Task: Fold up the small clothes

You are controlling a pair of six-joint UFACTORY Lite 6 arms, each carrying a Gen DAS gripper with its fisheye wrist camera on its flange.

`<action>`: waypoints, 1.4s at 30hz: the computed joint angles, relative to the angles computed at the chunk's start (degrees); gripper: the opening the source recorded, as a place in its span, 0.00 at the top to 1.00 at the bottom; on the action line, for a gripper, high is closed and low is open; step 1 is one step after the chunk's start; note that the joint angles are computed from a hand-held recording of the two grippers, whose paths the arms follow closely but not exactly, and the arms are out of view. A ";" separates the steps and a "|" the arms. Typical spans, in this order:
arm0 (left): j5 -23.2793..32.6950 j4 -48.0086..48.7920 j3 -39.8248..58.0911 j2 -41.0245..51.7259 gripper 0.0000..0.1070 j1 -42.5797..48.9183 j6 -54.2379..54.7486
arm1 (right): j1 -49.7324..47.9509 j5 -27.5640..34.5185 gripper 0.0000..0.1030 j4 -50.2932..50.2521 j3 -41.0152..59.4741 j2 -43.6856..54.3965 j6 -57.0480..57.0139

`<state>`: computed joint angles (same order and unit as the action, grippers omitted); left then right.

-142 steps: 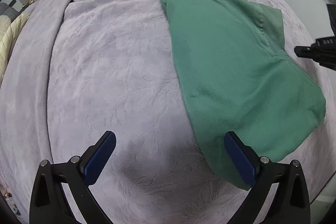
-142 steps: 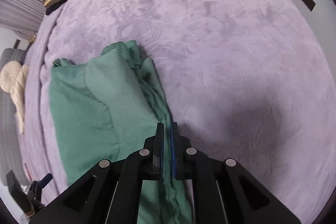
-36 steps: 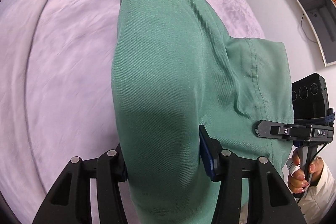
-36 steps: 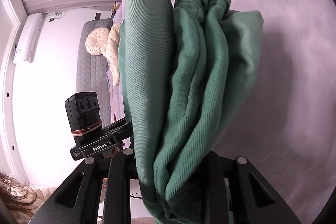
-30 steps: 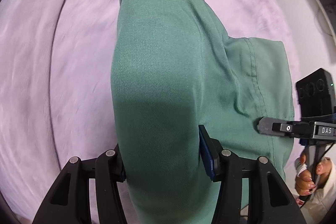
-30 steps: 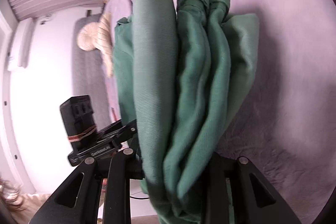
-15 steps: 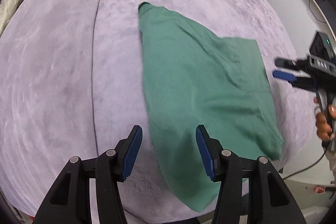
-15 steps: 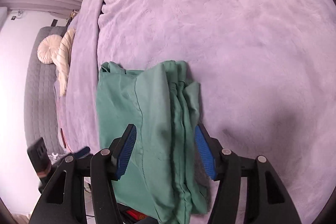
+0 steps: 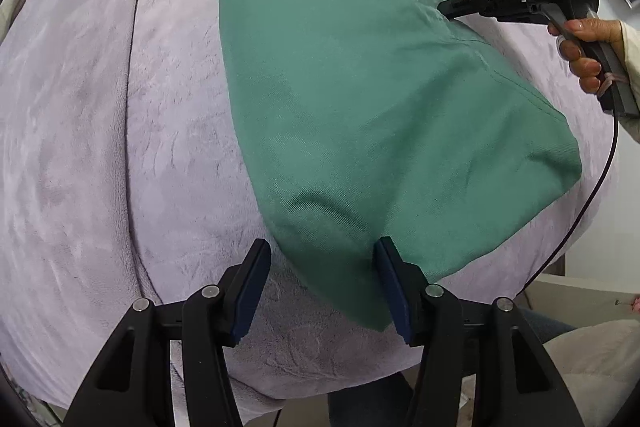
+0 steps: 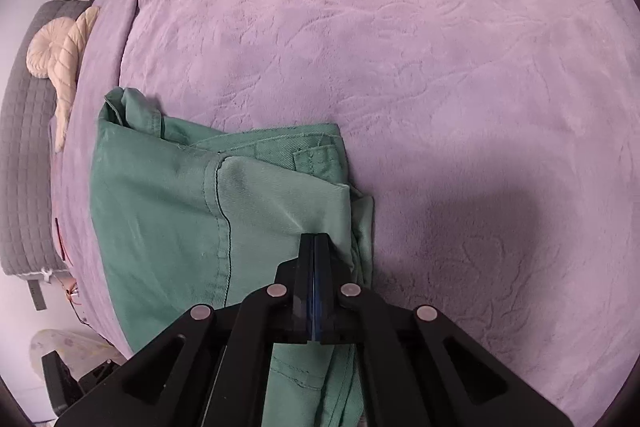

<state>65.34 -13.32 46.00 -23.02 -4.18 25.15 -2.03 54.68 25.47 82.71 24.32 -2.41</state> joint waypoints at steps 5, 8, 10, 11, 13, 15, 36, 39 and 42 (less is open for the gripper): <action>2.38 0.73 2.58 0.97 0.47 1.52 1.41 | -0.84 6.05 0.94 0.24 -2.30 -9.21 0.89; 2.36 0.92 2.74 1.46 0.47 1.79 2.12 | 0.93 11.53 0.94 4.83 -7.53 -19.43 -1.30; 2.31 0.99 2.72 1.41 0.47 1.88 2.56 | 4.21 14.41 0.94 6.41 -11.03 -25.31 -1.13; 2.45 0.85 2.81 1.52 0.47 2.42 3.24 | 6.37 15.14 0.94 7.02 -13.31 -27.99 -0.41; 2.69 0.38 2.95 2.00 0.47 3.31 4.21 | 10.50 15.33 0.94 5.85 -17.67 -31.65 1.73; 2.36 0.12 2.92 2.44 0.46 3.01 3.83 | 13.62 13.90 0.94 2.68 -23.29 -34.50 4.00; 3.41 0.02 13.36 6.78 0.34 9.72 2.07 | -9.58 25.90 0.97 -1.18 -28.25 -46.96 0.16; 3.07 1.69 15.23 7.85 0.34 10.29 1.15 | -8.67 26.41 0.97 -1.63 -24.66 -45.05 1.12; 2.65 1.93 16.59 8.49 0.34 10.88 -0.37 | -4.08 24.76 0.97 -2.45 -23.58 -43.66 4.64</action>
